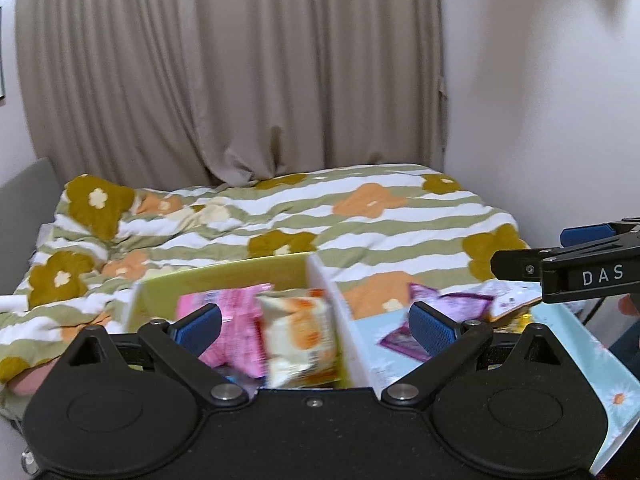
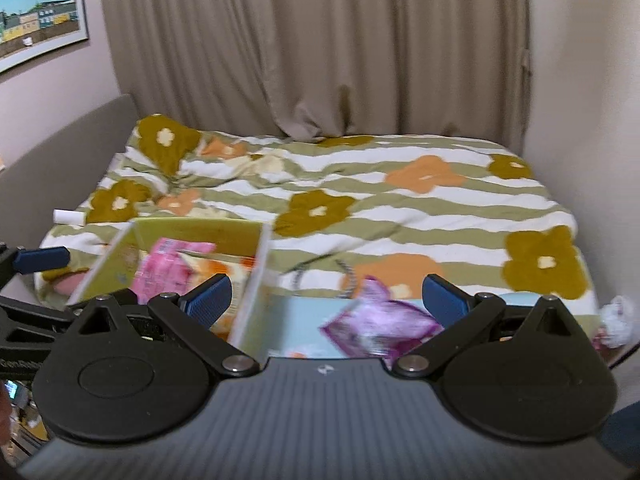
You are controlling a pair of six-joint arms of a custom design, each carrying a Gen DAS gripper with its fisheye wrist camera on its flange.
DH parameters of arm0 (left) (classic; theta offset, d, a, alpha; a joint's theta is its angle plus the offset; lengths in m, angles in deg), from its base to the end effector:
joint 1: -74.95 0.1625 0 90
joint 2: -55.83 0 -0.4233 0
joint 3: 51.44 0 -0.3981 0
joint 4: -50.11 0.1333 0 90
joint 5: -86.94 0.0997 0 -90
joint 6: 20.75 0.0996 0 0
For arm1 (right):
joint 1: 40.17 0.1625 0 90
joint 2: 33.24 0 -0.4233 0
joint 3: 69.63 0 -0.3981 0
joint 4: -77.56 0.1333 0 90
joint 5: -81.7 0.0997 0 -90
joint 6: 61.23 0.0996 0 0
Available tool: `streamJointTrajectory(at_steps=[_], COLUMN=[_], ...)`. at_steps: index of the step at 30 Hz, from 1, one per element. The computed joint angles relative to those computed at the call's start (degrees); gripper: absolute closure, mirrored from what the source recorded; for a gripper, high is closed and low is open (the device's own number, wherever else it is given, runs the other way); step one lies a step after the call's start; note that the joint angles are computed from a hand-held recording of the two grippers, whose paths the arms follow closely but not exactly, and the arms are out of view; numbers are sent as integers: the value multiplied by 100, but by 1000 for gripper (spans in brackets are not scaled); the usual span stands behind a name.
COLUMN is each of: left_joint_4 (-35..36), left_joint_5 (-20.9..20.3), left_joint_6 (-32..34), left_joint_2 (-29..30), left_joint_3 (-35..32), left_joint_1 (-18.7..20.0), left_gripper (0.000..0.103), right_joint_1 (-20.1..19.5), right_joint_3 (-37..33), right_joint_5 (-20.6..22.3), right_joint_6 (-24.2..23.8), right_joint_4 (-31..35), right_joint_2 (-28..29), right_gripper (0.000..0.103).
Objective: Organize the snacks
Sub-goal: 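Grasp a purple bag with the left tool while the right tool grasps a gold chocolate bag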
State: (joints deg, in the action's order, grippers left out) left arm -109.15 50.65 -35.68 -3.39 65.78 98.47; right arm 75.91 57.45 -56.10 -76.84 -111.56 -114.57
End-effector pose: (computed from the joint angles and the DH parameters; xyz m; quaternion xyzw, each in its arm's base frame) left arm -0.4070 -0.4101 0.1502 0.3462 0.8188 -0.3595 0.2837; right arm 0.2534 -0.3823 0.3359 0.1206 -0.8282 0.4419 0.3230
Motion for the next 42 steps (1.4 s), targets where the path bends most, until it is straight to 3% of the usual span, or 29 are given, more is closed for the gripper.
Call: streamJointTrajectory(at_steps=[8, 18, 21, 27, 38, 42], left_joint_4=[63, 643, 1031, 1524, 1820, 1847], left_joint_5=[-488, -1327, -1451, -1667, -1942, -1960], left_joint_6=[342, 1244, 1456, 1620, 1775, 1851], left_joint_2=[958, 2106, 2433, 2834, 3190, 3212], left_joint_3=[-777, -1945, -2344, -2871, -3298, -3341], left_joint_1=[102, 649, 827, 1136, 1433, 1451], left_gripper=[2, 2, 2, 4, 11, 18], right_joint_1=[-913, -2416, -2785, -3175, -3548, -3591], right_joint_3=[289, 549, 598, 655, 517, 439], right_joint_5=[428, 1684, 2015, 2219, 2567, 2655], right_joint_6=[109, 611, 850, 1034, 1500, 1526], right_joint_4=[774, 1761, 1909, 1720, 1648, 1711], right_joint_2=[-1114, -2066, -2109, -1837, -1286, -1176], right_gripper=[0, 0, 0, 0, 0, 0])
